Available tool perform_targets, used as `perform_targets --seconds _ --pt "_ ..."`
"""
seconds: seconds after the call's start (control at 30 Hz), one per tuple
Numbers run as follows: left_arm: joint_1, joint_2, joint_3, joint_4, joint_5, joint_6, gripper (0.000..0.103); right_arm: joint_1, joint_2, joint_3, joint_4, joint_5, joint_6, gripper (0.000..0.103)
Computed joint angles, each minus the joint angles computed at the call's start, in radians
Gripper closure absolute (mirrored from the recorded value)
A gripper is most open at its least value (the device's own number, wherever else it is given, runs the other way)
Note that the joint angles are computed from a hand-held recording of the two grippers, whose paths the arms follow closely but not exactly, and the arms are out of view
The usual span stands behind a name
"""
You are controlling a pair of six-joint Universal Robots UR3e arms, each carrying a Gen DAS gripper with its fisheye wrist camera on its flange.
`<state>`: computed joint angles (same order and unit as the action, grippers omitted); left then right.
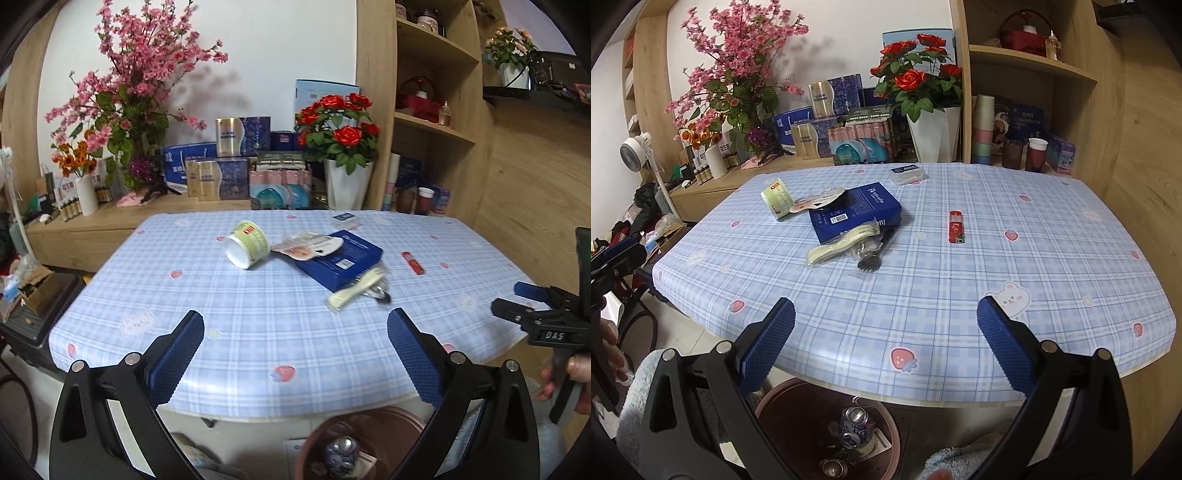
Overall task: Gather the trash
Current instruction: 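Move both open tools back over the table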
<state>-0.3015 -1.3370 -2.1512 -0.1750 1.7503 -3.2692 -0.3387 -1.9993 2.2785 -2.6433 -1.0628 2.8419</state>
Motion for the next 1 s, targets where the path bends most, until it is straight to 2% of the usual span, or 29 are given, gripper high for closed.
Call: perform_targets --seconds 0.2,0.33,0.5,0.67,0.77,0.87,1.0 --pt "0.091 -0.041 0.013 0.055 -0.048 0.072 0.006 0.036 0.147 -0.059 -0.094 -0.035 0.034 0.006" --pt "0.149 -0.088 0.049 0.035 -0.095 0.104 0.006 0.077 0.264 -0.117 -0.155 -0.072 0.051 0.006" --pt "0.200 -0.190 0.148 -0.034 -0.128 0.078 0.006 0.120 0.411 -0.203 -0.219 -0.094 0.069 0.006" --pt "0.219 -0.381 0.349 -0.079 -0.134 0.051 0.006 0.165 0.564 -0.326 -0.230 -0.118 0.088 0.006" --pt "0.240 -0.531 0.500 -0.061 -0.155 0.161 0.006 0.182 0.635 -0.390 -0.217 -0.123 0.085 0.006" --pt "0.293 -0.659 0.646 -0.082 -0.254 0.315 0.006 0.192 0.696 -0.453 -0.197 -0.128 0.080 0.006" --pt "0.323 -0.825 0.901 -0.222 -0.275 0.490 0.006 0.202 0.787 -0.551 -0.164 -0.147 0.080 0.006"
